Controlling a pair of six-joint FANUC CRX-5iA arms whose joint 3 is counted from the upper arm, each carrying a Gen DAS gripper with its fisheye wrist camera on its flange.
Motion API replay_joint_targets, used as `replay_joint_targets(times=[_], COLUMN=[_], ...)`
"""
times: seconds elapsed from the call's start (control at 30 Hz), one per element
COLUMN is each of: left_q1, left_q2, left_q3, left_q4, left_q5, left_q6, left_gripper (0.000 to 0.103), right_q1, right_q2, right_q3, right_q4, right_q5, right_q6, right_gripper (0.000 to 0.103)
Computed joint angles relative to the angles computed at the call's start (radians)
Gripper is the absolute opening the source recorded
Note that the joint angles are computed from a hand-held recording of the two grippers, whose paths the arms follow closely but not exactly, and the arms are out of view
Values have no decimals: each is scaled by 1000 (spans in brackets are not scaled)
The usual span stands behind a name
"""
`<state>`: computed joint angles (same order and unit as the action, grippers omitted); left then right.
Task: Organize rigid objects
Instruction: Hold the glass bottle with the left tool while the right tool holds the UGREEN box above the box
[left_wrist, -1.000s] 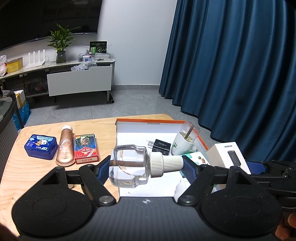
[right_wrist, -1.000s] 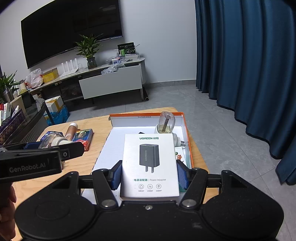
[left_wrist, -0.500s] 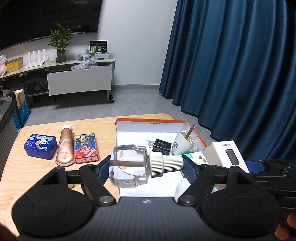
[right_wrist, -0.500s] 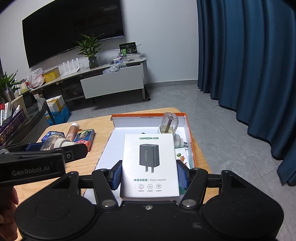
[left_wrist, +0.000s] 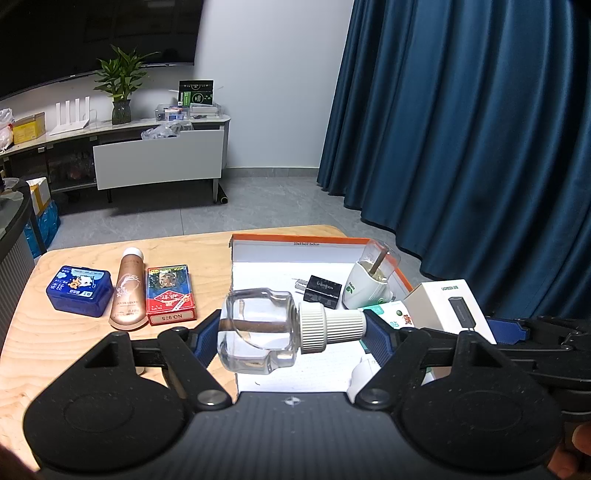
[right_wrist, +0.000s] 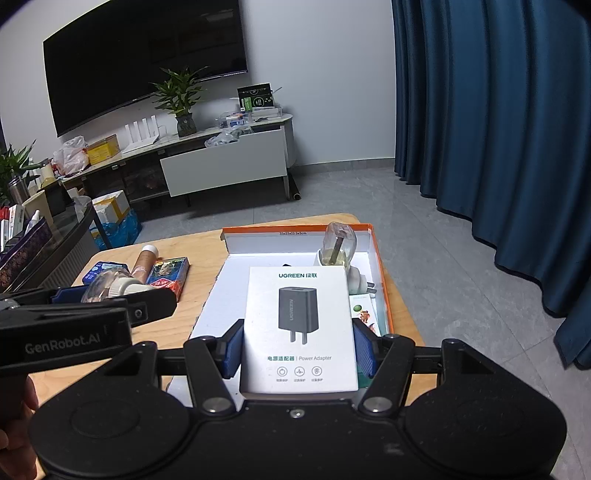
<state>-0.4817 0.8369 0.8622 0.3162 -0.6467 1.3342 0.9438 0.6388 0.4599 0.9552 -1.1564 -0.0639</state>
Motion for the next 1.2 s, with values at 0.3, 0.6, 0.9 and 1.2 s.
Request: replay_joint_targets(times=[0.3, 0.6, 0.9, 1.2], left_q1=[0, -1, 0, 0], left_q2=[6, 7, 12, 21], left_q3=[7, 5, 13, 32], left_q4=[-3, -3, -7, -17], left_q5=[-6, -7, -16, -34], left_q6=[3, 6, 16, 27], left_gripper=[79, 79, 79, 79], right_q1=[0, -2, -3, -8], right_q2=[1, 3, 3, 10], right_q3=[0, 1, -8, -6], right_q4=[1, 1, -1, -8], right_q5=[1, 0, 5, 10], right_q6=[-2, -3, -11, -11], right_gripper=[71, 71, 71, 71])
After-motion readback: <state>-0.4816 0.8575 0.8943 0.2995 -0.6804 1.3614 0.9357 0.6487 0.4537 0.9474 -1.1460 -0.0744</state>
